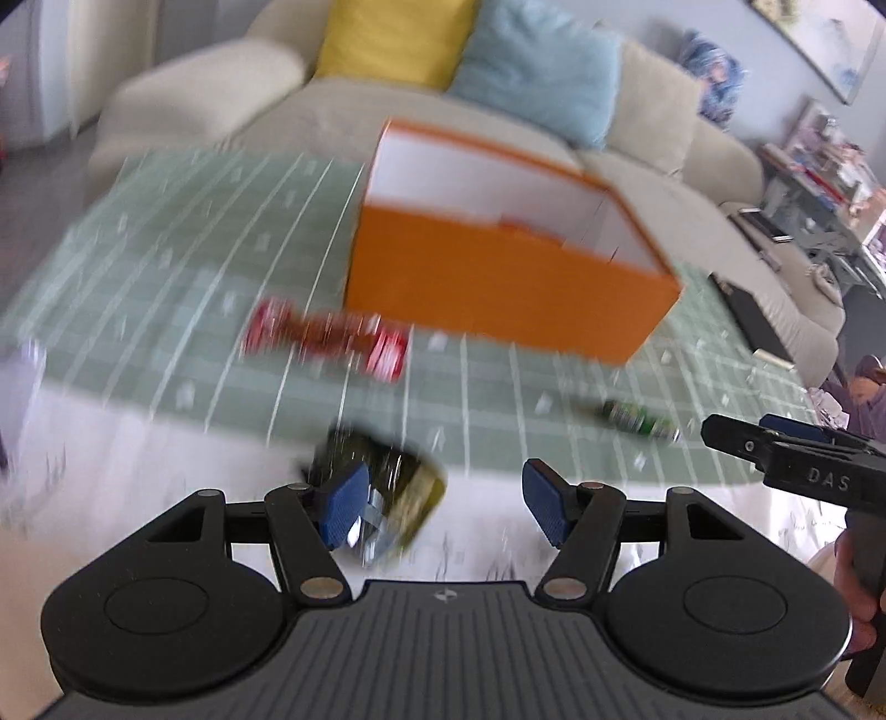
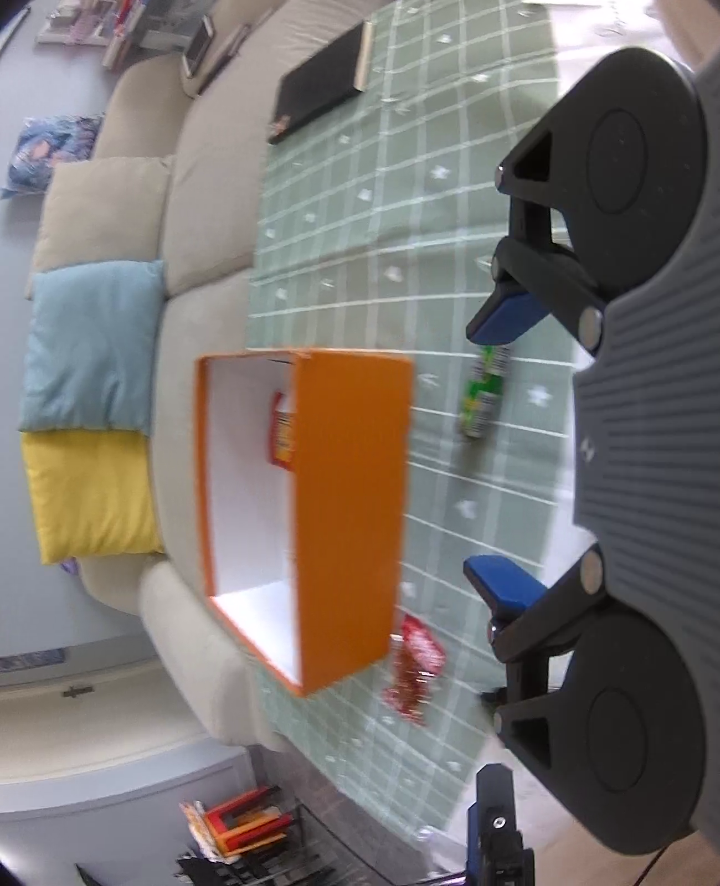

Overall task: Organize snacks
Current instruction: 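Withdraw both tools from the box toward the dark seaweed bag and ball pack, then grasp the dark seaweed bag with the left gripper while the right grasps the clear ball pack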

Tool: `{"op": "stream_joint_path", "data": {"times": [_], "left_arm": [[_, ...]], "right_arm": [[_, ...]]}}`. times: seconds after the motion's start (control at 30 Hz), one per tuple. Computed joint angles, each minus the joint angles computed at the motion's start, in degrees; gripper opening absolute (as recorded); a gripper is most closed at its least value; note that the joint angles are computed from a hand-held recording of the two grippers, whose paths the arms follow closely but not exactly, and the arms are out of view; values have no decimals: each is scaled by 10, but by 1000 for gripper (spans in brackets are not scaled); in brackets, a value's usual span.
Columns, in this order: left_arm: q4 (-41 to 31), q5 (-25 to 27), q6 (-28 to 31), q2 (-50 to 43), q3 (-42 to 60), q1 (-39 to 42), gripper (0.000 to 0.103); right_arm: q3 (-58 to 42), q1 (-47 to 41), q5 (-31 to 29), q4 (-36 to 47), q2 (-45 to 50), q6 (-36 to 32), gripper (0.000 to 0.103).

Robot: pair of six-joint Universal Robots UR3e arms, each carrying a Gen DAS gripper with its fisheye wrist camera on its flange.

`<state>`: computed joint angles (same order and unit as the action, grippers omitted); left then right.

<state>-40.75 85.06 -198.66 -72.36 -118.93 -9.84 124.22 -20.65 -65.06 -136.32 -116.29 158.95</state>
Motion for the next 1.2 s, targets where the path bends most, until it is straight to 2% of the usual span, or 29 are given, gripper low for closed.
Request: {"op": "stream_joint_path", "data": {"times": [0.17,0.33,0.5,0.57,0.67,0.8,1.03,1.1,1.2], "left_arm": [[-10,10,-22,25,-50,1,75],[-1,18,-35,16,-72,-13,75],[22,20,-39,10,-100,-16,73],[37,19,-35,8,-111,-15,71],[48,19,-19,-5,-114,-16,62],[77,15,-7,-23,-125,-11,51],[138,7,-18,-68,-132,8,35],[151,11,-17,-84,-127,6,25],[169,22,-14,-109,-115,-1,21]], "right_arm": [[37,27,-24,32,-16,-23,81],[13,81,-74,72,32,-31,81],[2,100,-89,126,48,-45,80],[4,105,-94,128,54,-47,73],[12,123,-111,101,69,-45,61],[27,141,-124,39,88,-39,55],[28,165,-138,-66,145,-1,35],[27,167,-138,-83,158,9,32],[15,160,-122,-80,173,39,27]]}}
